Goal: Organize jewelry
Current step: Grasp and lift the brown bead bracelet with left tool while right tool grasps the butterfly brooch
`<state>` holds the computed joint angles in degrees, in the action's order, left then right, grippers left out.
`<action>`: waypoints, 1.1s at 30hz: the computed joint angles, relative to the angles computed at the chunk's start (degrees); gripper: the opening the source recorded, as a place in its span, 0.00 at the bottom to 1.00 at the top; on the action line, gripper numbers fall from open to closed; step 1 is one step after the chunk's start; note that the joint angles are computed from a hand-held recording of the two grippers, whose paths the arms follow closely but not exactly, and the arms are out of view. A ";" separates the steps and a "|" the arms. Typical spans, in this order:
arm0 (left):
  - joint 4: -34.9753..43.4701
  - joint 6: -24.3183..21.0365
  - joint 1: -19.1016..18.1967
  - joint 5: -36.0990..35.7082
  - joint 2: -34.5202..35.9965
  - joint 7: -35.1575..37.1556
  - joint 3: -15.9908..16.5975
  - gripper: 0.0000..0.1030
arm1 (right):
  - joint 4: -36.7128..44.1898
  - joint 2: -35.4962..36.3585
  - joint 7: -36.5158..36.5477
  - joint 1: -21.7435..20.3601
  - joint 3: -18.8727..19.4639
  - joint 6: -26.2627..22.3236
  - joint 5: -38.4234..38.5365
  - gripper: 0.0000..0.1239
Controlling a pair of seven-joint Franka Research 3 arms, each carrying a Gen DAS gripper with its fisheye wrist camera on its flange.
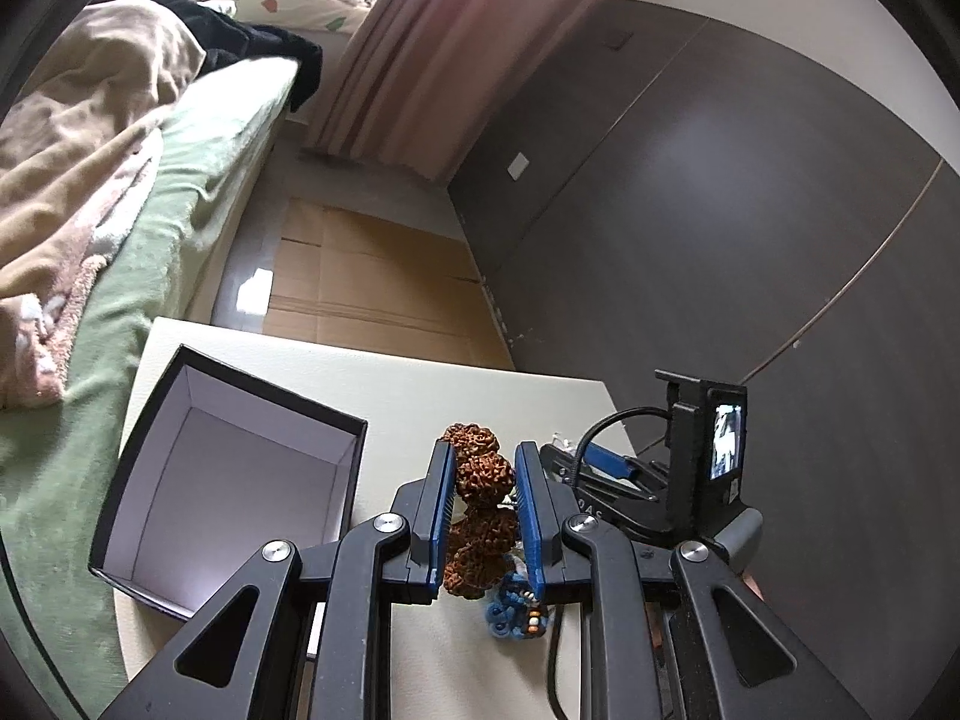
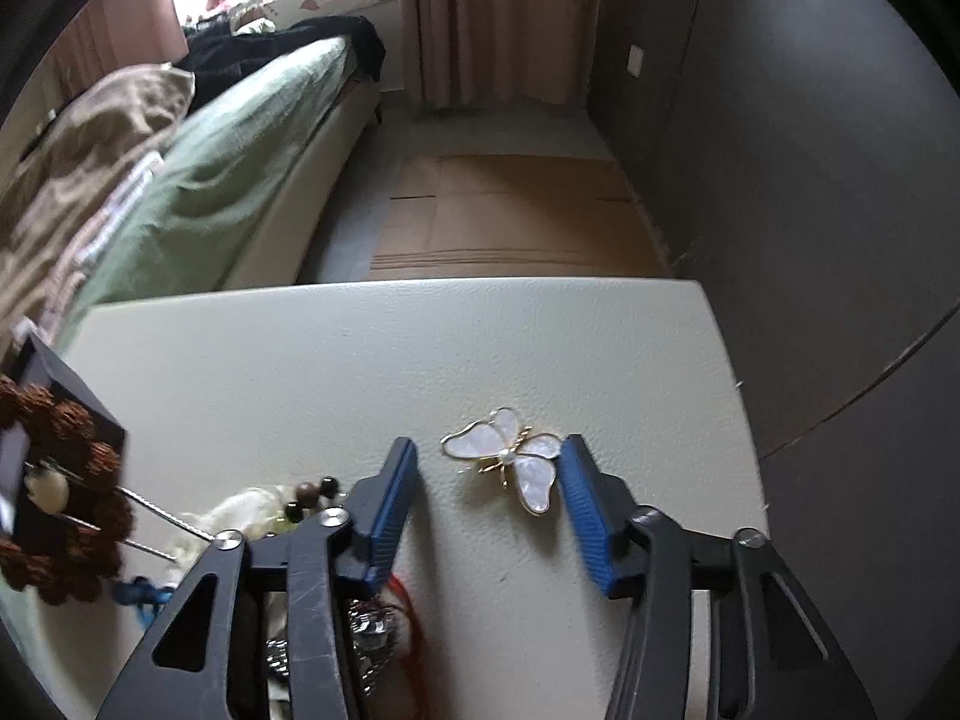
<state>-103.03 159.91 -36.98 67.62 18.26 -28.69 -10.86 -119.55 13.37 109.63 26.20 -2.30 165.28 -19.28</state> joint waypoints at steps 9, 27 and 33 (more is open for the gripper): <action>-2.35 2.68 0.20 8.67 -3.41 -8.70 0.21 0.20 | -3.73 -4.03 -13.00 -5.50 6.76 -2.10 17.37 0.32; -8.78 -3.80 3.73 26.28 -14.69 -21.59 -8.68 0.20 | -15.47 -19.95 -41.94 -2.03 8.59 1.58 56.91 0.32; -10.92 -8.07 3.94 22.41 -17.43 -16.63 -10.43 0.20 | -17.13 -22.59 -44.10 -0.40 7.72 1.70 60.72 0.32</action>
<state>-113.95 151.83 -33.04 90.04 0.84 -45.32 -21.29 -136.68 -9.23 65.54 25.80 5.43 166.98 41.43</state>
